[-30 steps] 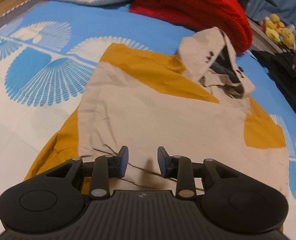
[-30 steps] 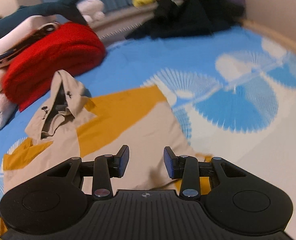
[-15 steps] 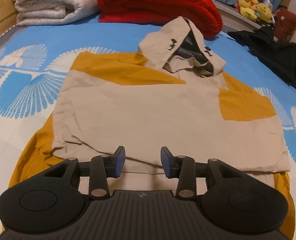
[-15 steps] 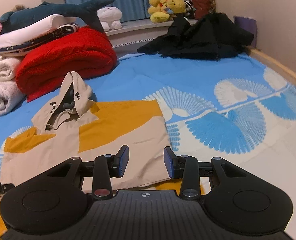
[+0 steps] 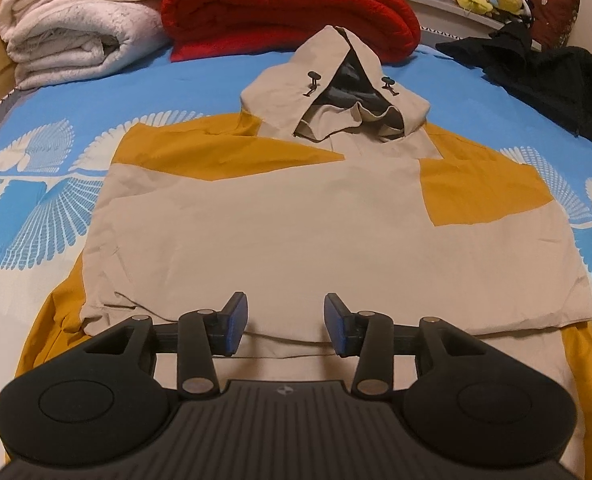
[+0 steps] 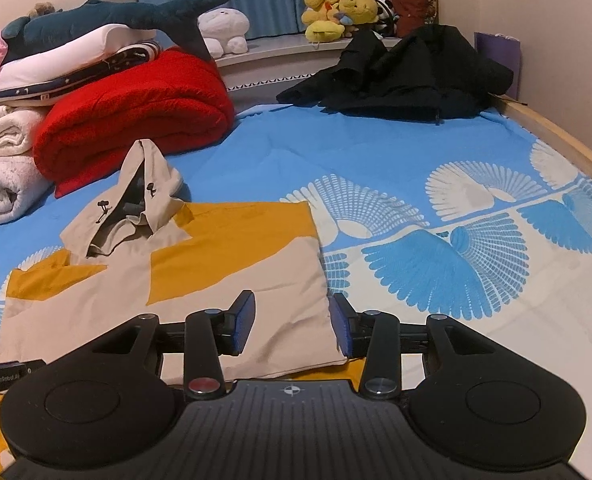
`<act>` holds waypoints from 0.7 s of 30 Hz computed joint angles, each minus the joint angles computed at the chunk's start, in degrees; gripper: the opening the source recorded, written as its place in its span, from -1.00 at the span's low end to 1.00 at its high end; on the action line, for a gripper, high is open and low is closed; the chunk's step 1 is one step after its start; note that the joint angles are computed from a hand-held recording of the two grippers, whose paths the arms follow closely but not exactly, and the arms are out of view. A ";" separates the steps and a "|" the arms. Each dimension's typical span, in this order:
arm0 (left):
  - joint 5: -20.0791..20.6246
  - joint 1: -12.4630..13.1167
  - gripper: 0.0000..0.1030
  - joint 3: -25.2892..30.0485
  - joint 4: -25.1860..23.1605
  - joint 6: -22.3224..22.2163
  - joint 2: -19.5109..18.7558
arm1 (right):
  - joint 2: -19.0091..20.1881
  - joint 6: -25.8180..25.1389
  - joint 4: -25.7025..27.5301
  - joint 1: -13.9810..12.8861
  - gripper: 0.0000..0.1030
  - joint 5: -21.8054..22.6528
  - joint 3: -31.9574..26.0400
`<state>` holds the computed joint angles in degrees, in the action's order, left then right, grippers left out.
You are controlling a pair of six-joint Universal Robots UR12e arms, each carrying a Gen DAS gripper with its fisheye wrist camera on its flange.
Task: Fold large clothes
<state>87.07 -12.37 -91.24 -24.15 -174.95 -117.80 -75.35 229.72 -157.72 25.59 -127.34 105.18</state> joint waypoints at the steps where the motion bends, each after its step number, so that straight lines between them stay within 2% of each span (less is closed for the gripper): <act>1: -0.13 -0.02 -0.09 0.20 0.15 0.11 -0.06 | -0.03 -0.18 0.02 -0.05 -0.16 0.14 0.03; 5: -0.04 0.03 -0.08 1.78 1.54 -0.14 -0.45 | -0.04 -2.77 0.84 -0.34 -0.16 0.87 -0.21; 6: 0.43 -0.11 -0.02 2.77 1.78 -0.21 -0.91 | -0.02 -3.13 1.72 -0.40 -0.16 0.89 -0.45; 9: 0.41 -0.49 0.01 8.24 0.09 -0.78 -3.57 | -0.11 -2.61 3.36 -0.65 -0.16 1.30 -0.73; 12: -0.36 -0.95 0.05 15.92 -1.16 -1.05 -7.98 | 0.15 -1.64 4.97 -0.94 -0.16 1.91 -1.24; 15: 0.51 -1.59 0.15 25.04 -3.75 -1.37 -13.59 | 0.71 -2.39 6.44 -1.30 -0.16 3.24 -2.01; 18: 1.66 -2.16 0.49 34.71 -6.76 -1.46 -19.68 | 1.03 -2.57 7.89 -1.80 -0.16 4.72 -2.42; 21: 3.73 -2.84 0.65 44.36 -10.28 -1.06 -25.90 | 1.20 -2.52 9.01 -2.28 -0.16 5.99 -2.62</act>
